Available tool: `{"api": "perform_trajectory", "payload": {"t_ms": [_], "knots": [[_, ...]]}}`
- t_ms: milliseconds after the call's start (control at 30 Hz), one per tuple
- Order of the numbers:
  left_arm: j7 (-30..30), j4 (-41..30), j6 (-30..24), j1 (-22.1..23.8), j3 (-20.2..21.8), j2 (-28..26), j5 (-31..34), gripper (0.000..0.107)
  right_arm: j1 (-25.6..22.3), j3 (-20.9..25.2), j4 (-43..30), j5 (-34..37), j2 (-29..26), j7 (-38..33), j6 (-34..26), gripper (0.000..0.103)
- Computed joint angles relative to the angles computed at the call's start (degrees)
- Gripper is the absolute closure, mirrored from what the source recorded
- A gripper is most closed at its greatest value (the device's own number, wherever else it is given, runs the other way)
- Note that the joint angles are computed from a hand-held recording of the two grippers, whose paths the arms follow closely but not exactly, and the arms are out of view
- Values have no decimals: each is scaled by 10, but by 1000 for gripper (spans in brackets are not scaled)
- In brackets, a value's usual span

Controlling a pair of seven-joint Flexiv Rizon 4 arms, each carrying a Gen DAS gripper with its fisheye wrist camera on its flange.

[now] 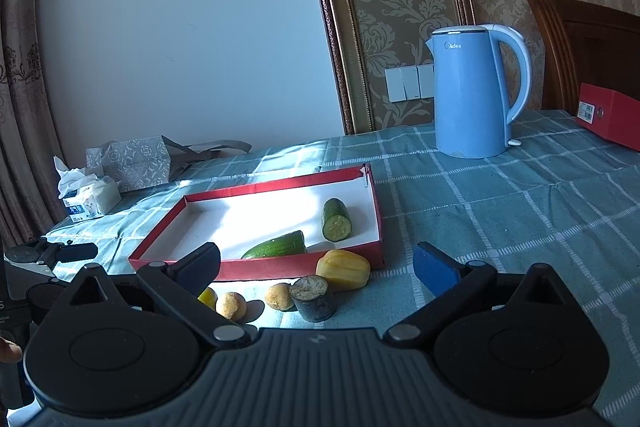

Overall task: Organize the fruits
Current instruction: 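Move the left tool to the dark bark-covered chunk beside the tray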

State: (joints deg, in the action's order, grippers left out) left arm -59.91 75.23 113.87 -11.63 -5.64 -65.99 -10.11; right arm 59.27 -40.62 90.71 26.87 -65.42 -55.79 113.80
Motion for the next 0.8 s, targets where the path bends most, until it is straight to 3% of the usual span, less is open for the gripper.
{"api": "perform_trajectory", "payload": {"t_ms": [167, 300, 467, 667, 733, 800], "knots": [[12, -17, -24, -25, 31, -8, -25, 4, 3, -1, -1, -4, -1, -2, -3, 0], [21, -13, -38, -9, 7, -5, -2, 4, 1, 4, 1, -6, 1, -4, 1, 0], [30, -13, -51, -18, 22, -4, -4, 4, 2, 2, 0, -2, 0, -3, -1, 0], [5, -30, -76, -108, 150, -18, -114, 4, -2, 7, -2, -7, 0, 2, -4, 0], [-5, -18, -77, -116, 165, -13, -130, 4, -2, 9, -1, -8, 1, 2, -1, 0], [-13, 1, -69, -105, 152, 0, -129, 4, 0, 6, 1, -7, 0, -1, 2, 0]]}}
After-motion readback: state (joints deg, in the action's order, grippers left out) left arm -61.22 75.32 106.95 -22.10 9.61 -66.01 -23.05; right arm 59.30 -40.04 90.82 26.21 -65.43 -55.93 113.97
